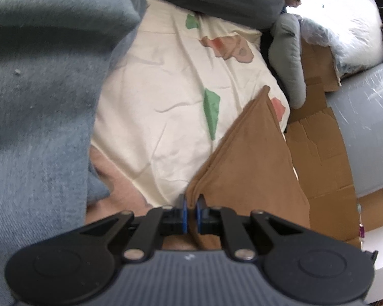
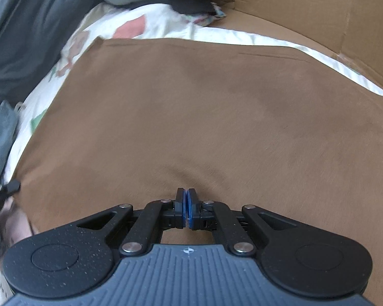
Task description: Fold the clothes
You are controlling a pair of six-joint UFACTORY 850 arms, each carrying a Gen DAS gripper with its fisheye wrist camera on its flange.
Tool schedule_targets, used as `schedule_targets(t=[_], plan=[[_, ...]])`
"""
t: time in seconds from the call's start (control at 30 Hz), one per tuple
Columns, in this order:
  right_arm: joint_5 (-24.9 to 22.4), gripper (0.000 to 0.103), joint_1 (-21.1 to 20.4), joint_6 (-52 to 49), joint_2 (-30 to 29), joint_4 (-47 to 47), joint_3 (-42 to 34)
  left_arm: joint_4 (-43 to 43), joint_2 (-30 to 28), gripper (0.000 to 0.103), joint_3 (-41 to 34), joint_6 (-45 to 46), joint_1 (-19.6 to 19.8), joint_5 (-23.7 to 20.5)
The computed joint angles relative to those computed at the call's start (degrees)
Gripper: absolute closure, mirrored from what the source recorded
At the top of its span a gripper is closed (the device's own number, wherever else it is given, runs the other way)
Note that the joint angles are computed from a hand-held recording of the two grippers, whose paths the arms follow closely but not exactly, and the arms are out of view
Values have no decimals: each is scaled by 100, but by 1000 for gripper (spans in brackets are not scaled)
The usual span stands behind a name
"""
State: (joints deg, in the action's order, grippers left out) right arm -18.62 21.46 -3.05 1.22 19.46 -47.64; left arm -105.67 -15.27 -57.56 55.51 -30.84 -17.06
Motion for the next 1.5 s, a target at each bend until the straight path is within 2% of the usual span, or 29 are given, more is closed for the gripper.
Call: schedule_targets(t=[0.2, 0.37, 0.7, 0.87, 1.13, 1.27, 1.5], plan=[[-7, 97, -133, 24, -363, -334, -353, 438, -10, 96, -85, -620, -85, 256], [28, 97, -218, 16, -655, -526, -657, 1129, -49, 96, -177, -1382, -113, 359], [135, 98, -374, -360, -1180, -131, -1188, 1975, -103, 95, -294, -2233, -114, 377], [195, 97, -394, 138, -1391, -587, -1449, 2201, -136, 95, -341, -2444, -104, 353], [236, 98, -486, 210, -1790, -569, -1836, 2324, -148, 95, -365, -2561, -92, 335], [310, 98, -497, 531, -1953, -900, -2031, 2373, -161, 95, -386, -2556, -58, 277], [-4, 97, -535, 314, -2155, -1030, -2399, 2287, -145, 95, -384, -2478, -37, 236]])
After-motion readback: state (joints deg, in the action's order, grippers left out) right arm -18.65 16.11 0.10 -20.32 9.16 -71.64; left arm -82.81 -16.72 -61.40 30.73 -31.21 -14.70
